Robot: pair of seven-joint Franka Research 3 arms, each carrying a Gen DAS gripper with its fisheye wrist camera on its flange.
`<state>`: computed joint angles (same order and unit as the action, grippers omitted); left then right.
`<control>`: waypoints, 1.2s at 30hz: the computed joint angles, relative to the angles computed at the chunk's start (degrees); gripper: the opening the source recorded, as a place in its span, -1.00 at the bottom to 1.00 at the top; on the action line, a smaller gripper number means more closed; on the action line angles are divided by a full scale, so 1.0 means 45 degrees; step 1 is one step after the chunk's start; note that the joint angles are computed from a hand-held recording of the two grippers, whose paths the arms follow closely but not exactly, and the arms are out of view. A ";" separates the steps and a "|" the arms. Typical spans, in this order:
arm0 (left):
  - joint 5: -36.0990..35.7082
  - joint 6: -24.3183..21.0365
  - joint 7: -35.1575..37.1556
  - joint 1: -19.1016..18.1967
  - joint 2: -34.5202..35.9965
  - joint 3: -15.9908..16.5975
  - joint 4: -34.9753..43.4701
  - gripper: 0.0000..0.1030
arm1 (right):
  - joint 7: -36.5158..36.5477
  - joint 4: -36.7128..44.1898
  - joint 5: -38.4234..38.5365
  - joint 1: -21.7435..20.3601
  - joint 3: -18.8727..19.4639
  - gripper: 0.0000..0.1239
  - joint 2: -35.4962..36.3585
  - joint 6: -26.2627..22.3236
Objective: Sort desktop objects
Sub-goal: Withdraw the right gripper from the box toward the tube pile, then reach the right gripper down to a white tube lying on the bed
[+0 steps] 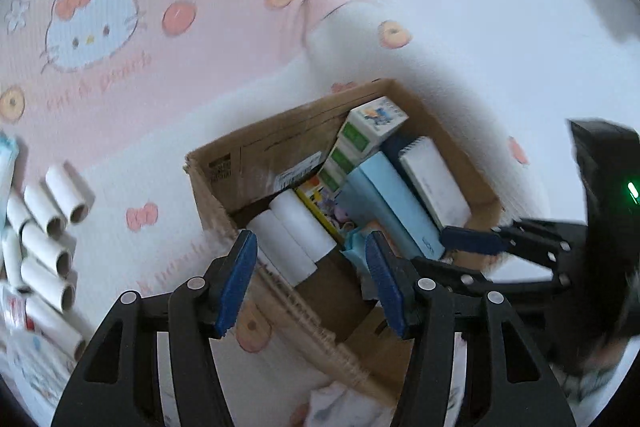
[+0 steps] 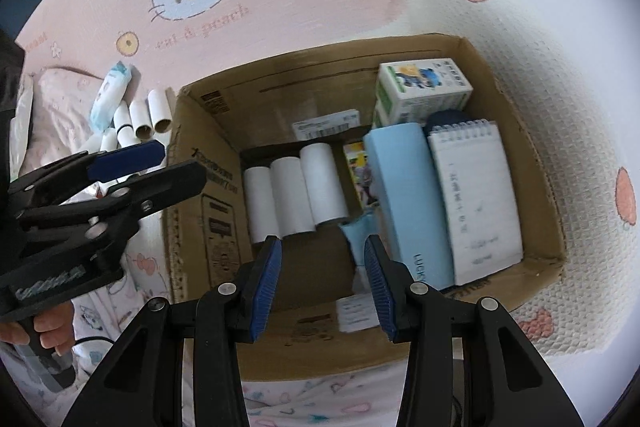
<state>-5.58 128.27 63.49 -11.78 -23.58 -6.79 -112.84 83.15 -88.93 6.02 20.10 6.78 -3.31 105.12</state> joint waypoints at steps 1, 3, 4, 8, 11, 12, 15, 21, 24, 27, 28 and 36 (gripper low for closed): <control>0.0098 0.0368 0.0080 0.0023 -0.0306 -0.0008 -0.0413 0.18 | 0.0042 -0.0120 0.0016 0.0035 0.0033 -0.35 -0.0102 0.0060; 0.0384 0.1185 0.0035 0.0110 -0.1234 -0.0027 -0.1460 0.18 | 0.0120 -0.0331 0.0042 0.0112 0.0112 -0.35 -0.0252 0.0173; 0.0486 0.1413 -0.0012 0.0119 -0.1567 -0.0002 -0.1837 0.17 | 0.0149 -0.0397 -0.0008 0.0155 0.0159 -0.35 -0.0285 0.0195; 0.0953 0.2074 0.0263 -0.0021 -0.2670 0.0114 -0.3156 -0.20 | 0.0360 -0.0980 -0.0657 0.0370 0.0415 -0.35 -0.0625 0.0721; 0.0904 0.2858 0.0246 -0.0205 -0.3580 0.0390 -0.4369 -0.26 | 0.0187 -0.2189 -0.0992 0.0534 0.0591 -0.35 -0.1425 0.2287; 0.0842 0.3090 0.0147 -0.0227 -0.3886 0.0479 -0.4786 -0.26 | -0.0014 -0.2845 -0.0830 0.0604 0.0617 -0.35 -0.1861 0.3187; 0.0779 0.3699 -0.0262 -0.0147 -0.4664 0.0661 -0.5849 -0.26 | -0.1205 -0.4660 0.0794 0.1020 0.0483 -0.35 -0.2985 0.5798; 0.0205 0.4453 -0.1148 -0.0116 -0.6047 0.1394 -0.8080 -0.26 | -0.0811 -0.6506 0.1392 0.1286 0.1463 0.11 -0.3651 0.8974; 0.0182 0.4393 -0.1509 0.0186 -0.6703 0.1573 -0.8812 -0.27 | -0.0850 -0.6585 0.1656 0.1787 0.1503 0.11 -0.3340 0.9557; 0.0825 0.4029 -0.1601 0.0804 -0.7256 0.1400 -0.9100 -0.26 | -0.0440 -0.6782 0.1470 0.1964 0.1788 0.11 -0.3104 1.0628; 0.0929 0.3911 -0.1641 0.0907 -0.7377 0.1438 -0.9136 -0.26 | -0.0234 -0.6866 0.1311 0.1979 0.1894 0.11 -0.3052 1.0944; 0.0858 0.1162 -0.1209 0.1654 -0.7133 0.2867 -0.7774 0.21 | 0.0281 -0.6540 0.0050 0.2505 0.2222 0.12 -0.1999 1.1374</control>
<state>-1.72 133.50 58.05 -4.34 -55.68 6.12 -147.82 84.42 -118.36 6.25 31.37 16.78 -12.30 156.30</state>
